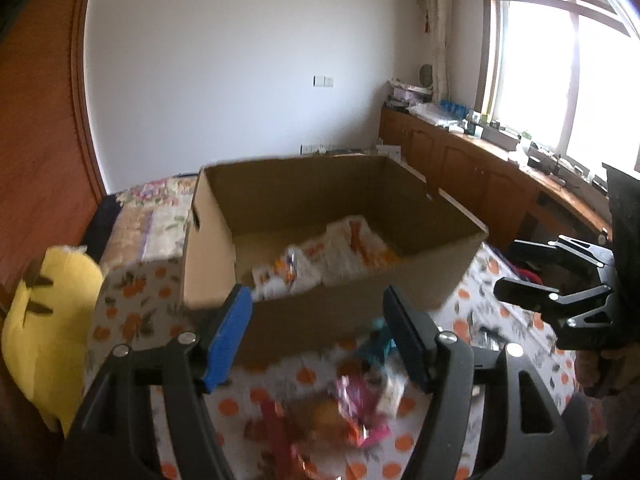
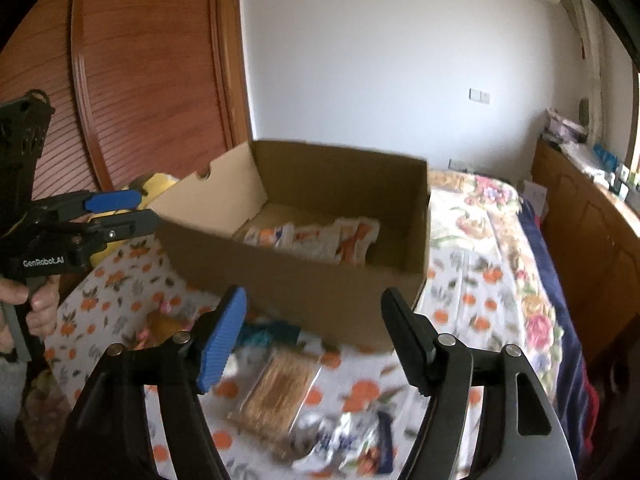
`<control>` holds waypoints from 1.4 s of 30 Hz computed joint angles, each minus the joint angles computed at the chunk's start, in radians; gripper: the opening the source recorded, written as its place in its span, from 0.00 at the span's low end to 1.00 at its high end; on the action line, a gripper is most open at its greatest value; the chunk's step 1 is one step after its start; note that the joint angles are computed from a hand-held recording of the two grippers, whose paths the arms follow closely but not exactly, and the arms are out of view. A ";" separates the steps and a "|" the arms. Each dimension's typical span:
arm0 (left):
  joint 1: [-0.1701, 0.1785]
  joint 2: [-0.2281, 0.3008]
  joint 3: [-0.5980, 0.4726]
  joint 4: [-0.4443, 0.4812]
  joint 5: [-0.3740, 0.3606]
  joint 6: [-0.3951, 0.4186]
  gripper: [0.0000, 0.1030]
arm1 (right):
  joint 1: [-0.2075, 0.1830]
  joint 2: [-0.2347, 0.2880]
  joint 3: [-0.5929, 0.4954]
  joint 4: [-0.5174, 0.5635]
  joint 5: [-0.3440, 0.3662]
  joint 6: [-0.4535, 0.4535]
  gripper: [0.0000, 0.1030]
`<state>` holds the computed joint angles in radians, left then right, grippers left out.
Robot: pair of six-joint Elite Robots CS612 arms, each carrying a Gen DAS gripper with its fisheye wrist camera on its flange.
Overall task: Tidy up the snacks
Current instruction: 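Move both tools back to the snacks left on the table, then grasp the brown wrapped snack with the left tool while the right tool approaches the clear grain packet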
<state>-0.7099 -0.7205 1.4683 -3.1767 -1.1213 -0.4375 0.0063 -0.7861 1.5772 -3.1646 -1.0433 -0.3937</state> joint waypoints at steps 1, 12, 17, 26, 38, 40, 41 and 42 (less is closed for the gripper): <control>-0.005 -0.004 0.017 0.000 0.005 -0.012 0.67 | -0.002 -0.003 0.016 -0.007 0.001 0.003 0.71; -0.039 -0.016 0.142 -0.006 0.011 -0.159 0.67 | -0.018 0.025 0.106 -0.116 -0.041 0.073 0.72; -0.049 -0.013 0.156 0.032 0.021 -0.208 0.67 | -0.024 0.034 0.119 -0.135 -0.074 0.067 0.72; -0.051 -0.009 0.175 0.058 0.041 -0.339 0.66 | -0.040 0.051 0.115 -0.129 -0.073 0.078 0.72; -0.046 0.007 0.145 0.127 -0.007 -0.373 0.61 | -0.042 0.055 0.110 -0.110 -0.049 0.078 0.72; -0.048 0.011 0.137 0.138 -0.004 -0.365 0.59 | -0.042 0.056 0.112 -0.113 -0.045 0.074 0.72; -0.049 0.013 0.133 0.143 -0.002 -0.361 0.58 | -0.042 0.055 0.113 -0.116 -0.044 0.073 0.72; -0.049 0.014 0.131 0.147 -0.002 -0.357 0.57 | -0.042 0.056 0.113 -0.116 -0.043 0.070 0.72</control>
